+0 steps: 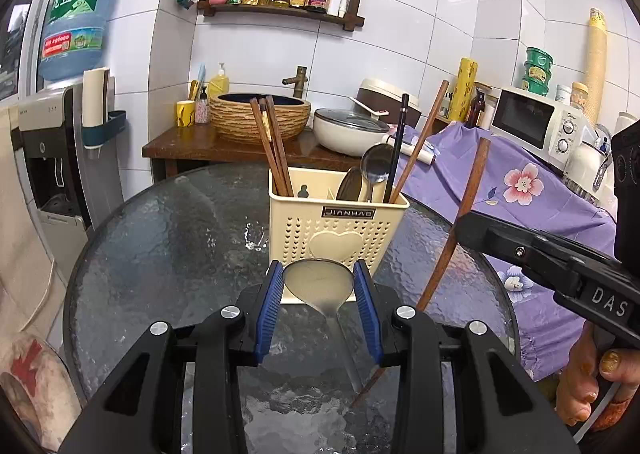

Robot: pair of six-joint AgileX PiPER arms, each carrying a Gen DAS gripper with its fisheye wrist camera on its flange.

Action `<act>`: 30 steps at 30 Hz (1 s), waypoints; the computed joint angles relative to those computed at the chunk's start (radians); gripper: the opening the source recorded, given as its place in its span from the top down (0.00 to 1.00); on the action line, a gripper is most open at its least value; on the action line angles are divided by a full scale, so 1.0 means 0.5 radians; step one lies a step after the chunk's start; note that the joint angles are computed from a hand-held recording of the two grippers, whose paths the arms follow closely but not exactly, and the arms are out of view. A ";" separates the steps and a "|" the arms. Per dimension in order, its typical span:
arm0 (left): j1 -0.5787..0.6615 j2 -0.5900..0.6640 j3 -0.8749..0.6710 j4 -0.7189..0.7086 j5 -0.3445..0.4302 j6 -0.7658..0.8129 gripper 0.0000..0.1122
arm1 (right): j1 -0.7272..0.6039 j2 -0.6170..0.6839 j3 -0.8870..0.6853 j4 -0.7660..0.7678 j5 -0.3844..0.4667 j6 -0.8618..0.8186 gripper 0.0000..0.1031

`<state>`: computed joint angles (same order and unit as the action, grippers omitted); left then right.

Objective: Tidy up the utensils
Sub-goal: 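Lower the spoon and chopstick into the holder with both tools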

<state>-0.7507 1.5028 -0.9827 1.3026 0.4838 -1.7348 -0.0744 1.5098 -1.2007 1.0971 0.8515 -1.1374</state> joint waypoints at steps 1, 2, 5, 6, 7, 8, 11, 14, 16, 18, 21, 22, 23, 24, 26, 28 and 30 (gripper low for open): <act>0.003 -0.007 -0.010 -0.018 0.003 0.032 0.68 | 0.000 0.001 -0.011 -0.008 0.005 0.006 0.93; 0.005 -0.016 -0.011 -0.025 0.004 0.048 0.68 | 0.003 -0.007 -0.017 -0.020 0.005 0.016 0.93; 0.048 -0.059 -0.055 -0.134 -0.031 0.208 0.68 | -0.011 -0.012 -0.081 -0.043 0.041 0.055 0.93; 0.067 -0.067 -0.076 -0.172 -0.043 0.264 0.68 | -0.019 -0.008 -0.128 -0.064 0.066 0.083 0.93; 0.086 -0.079 -0.118 -0.226 -0.039 0.347 0.68 | -0.024 -0.004 -0.175 -0.082 0.084 0.115 0.93; 0.109 -0.087 -0.160 -0.271 -0.035 0.423 0.68 | -0.039 0.008 -0.229 -0.090 0.113 0.139 0.93; 0.196 -0.075 -0.327 -0.469 -0.047 0.687 0.68 | -0.070 0.046 -0.432 -0.109 0.190 0.232 0.93; 0.260 -0.017 -0.564 -0.570 0.025 0.855 0.68 | -0.066 0.077 -0.653 -0.148 0.188 0.326 0.93; 0.302 0.045 -0.749 -0.653 0.072 0.986 0.68 | -0.052 0.140 -0.878 -0.208 0.202 0.446 0.93; 0.328 0.103 -0.894 -0.682 0.110 1.039 0.68 | -0.037 0.191 -1.041 -0.252 0.193 0.533 0.93; 0.344 0.262 -1.163 -0.642 0.247 1.078 0.68 | 0.035 0.292 -1.306 -0.370 0.056 0.669 0.93; 0.348 0.305 -1.222 -0.641 0.270 1.088 0.68 | 0.058 0.327 -1.368 -0.410 0.026 0.711 0.93; 0.348 0.383 -1.308 -0.610 0.316 1.075 0.68 | 0.090 0.368 -1.426 -0.462 -0.032 0.750 0.93; 0.338 0.435 -1.359 -0.564 0.362 1.057 0.68 | 0.125 0.400 -1.454 -0.512 -0.107 0.777 0.93; 0.331 0.533 -1.424 -0.520 0.402 1.044 0.68 | 0.178 0.449 -1.457 -0.576 -0.238 0.801 0.93; 0.329 0.611 -1.424 -0.500 0.396 1.026 0.68 | 0.223 0.480 -1.376 -0.599 -0.368 0.775 0.93; 0.337 0.653 -1.377 -0.502 0.367 0.999 0.68 | 0.265 0.509 -1.249 -0.604 -0.478 0.715 0.93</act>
<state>-0.5821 1.8293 -1.6711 1.0518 0.6674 -1.2352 0.0583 1.7642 -1.8253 0.7950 0.6127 -0.7800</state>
